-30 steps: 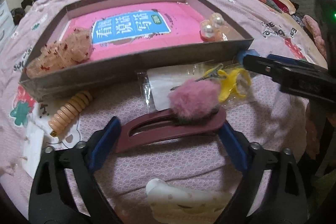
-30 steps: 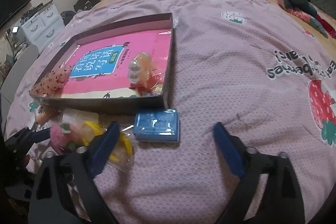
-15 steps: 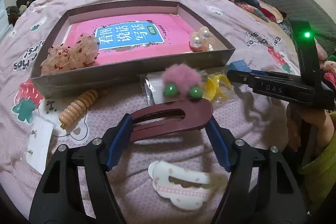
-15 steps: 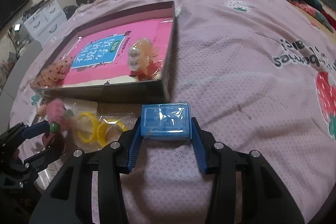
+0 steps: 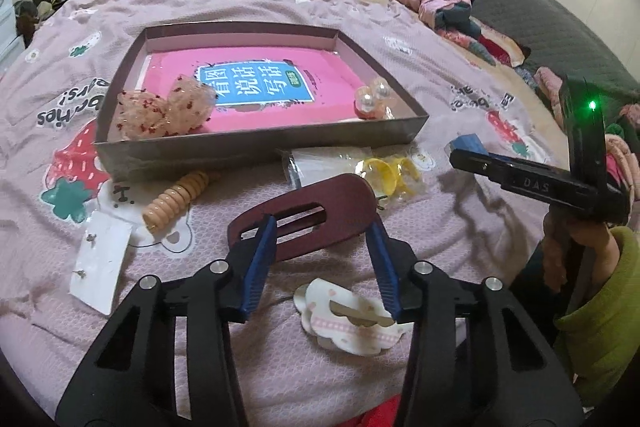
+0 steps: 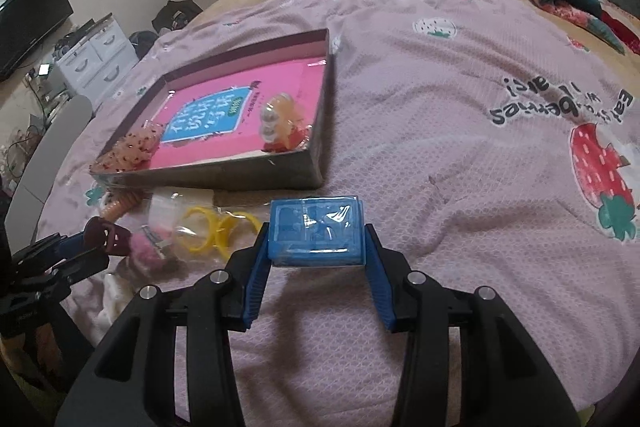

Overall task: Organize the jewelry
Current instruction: 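Grasp the maroon hair clip with the left tool while the right tool grasps the blue box, then lower the maroon clip and blue box into the tray and open both tools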

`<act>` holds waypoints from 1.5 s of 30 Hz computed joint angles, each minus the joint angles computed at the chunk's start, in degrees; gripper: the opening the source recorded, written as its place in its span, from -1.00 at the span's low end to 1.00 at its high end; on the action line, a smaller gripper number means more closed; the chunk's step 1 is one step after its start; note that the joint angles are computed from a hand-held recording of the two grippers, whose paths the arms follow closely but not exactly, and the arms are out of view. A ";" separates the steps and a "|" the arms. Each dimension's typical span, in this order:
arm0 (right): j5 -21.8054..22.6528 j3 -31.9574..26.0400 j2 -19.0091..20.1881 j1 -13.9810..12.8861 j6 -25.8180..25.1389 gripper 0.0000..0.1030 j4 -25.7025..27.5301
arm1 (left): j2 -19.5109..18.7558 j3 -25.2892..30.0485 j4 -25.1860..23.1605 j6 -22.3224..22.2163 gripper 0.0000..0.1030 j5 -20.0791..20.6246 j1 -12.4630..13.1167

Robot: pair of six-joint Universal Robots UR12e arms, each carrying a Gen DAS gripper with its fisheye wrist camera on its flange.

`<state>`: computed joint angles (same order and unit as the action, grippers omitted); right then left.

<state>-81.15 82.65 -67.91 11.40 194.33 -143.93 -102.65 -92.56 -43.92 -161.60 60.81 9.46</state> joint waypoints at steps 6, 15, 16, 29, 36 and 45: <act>0.58 0.31 -0.57 0.18 0.33 -0.16 -0.67 | 0.27 0.12 2.23 -1.93 -0.60 -0.32 0.92; 0.80 -0.30 -0.70 0.72 -0.33 -0.16 -0.95 | 0.20 0.58 3.26 -5.22 -0.81 0.23 2.70; 0.87 -0.40 -0.72 0.82 -0.50 -0.16 -0.96 | 0.21 0.57 3.27 -5.61 -0.81 -0.11 2.98; 1.77 -1.64 -0.52 1.59 -1.75 -0.16 -1.40 | 0.74 -0.07 4.87 -8.11 -0.94 -2.45 4.74; 1.91 -1.87 -0.62 1.77 -1.94 -0.16 -2.02 | 1.17 -0.11 6.03 -8.58 -0.98 -4.22 5.10; 1.76 -2.51 -0.47 1.59 -1.84 -0.16 -3.02 | -0.73 3.68 8.62 -10.21 -0.98 -5.28 4.41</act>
